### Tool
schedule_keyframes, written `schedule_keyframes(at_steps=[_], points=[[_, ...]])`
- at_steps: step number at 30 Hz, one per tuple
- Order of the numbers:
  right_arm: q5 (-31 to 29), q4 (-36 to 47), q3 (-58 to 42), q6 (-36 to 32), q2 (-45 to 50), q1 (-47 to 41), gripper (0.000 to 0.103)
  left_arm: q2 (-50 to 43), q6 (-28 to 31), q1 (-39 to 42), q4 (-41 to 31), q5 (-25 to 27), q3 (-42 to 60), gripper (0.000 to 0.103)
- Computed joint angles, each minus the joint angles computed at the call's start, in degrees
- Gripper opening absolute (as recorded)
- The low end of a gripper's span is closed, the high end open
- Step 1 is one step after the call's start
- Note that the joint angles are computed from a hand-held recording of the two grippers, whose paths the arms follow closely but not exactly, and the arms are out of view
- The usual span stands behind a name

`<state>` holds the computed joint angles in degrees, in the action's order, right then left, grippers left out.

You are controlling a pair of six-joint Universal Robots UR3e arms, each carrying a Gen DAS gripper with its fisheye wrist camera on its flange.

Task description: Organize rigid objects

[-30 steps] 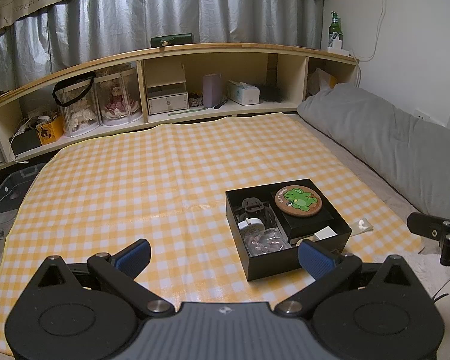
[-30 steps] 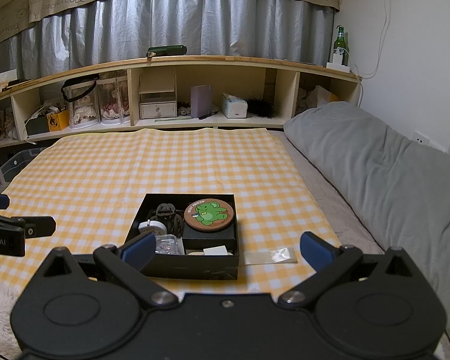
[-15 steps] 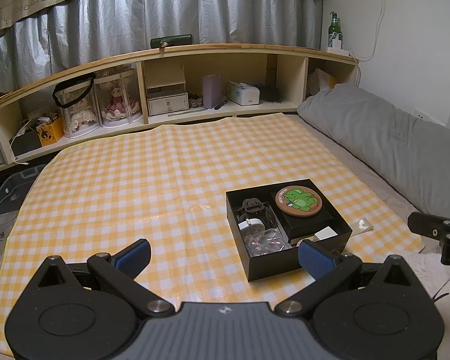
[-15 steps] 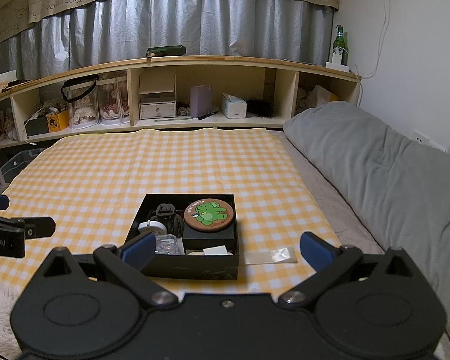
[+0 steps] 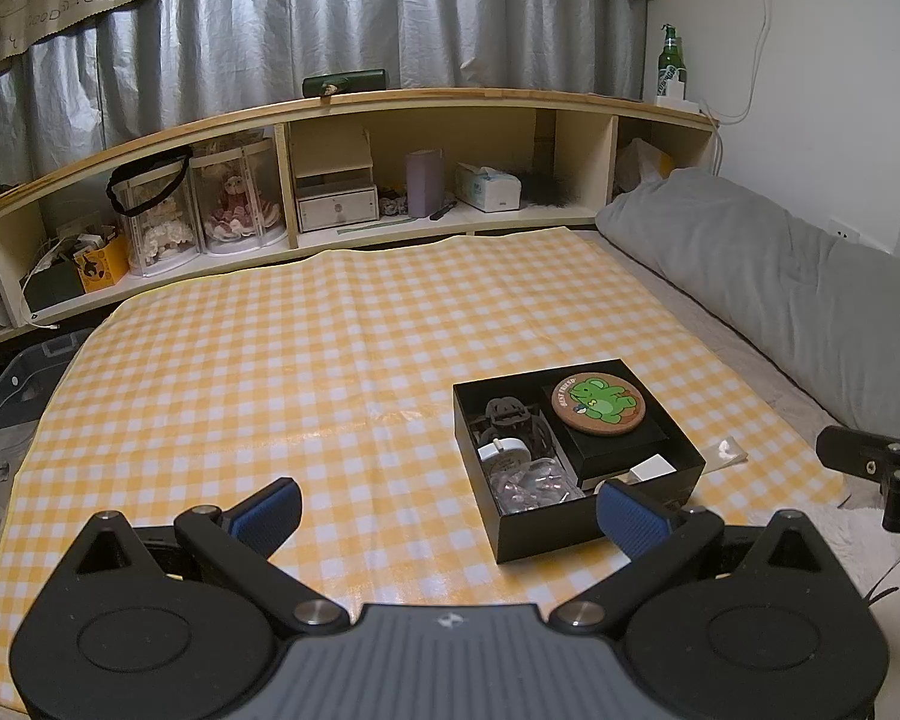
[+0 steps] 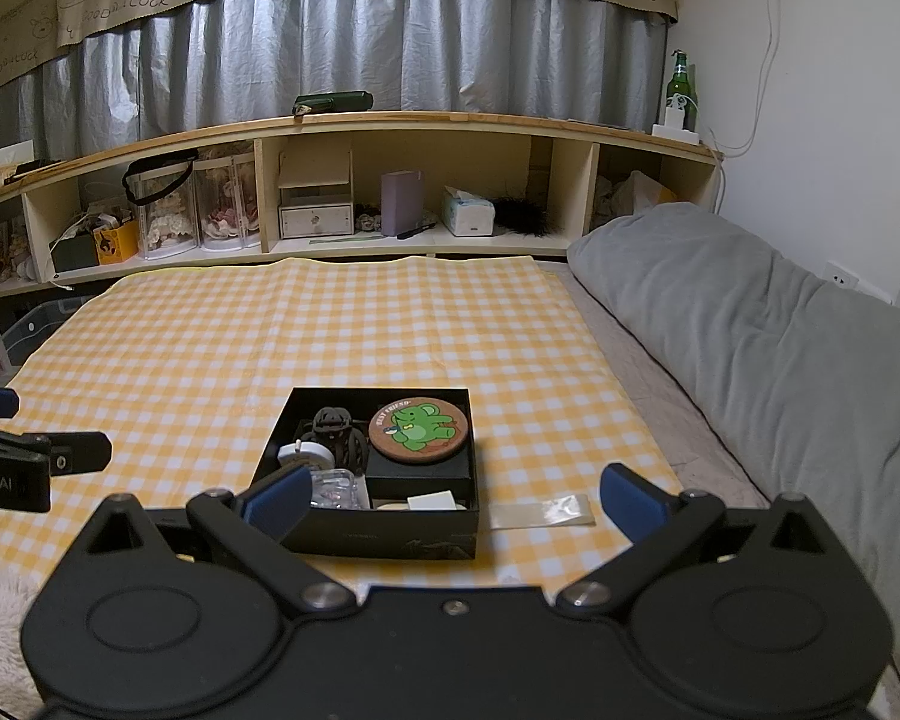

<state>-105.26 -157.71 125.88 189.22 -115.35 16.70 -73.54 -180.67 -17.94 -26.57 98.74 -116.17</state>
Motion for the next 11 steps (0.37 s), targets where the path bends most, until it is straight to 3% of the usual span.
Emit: schedule_keyframes(at_steps=[11], points=[[-0.05,-0.05,0.03,0.03,0.04,0.05,0.103,0.06,-0.28,0.24,-0.36,0.27,0.49,0.103]])
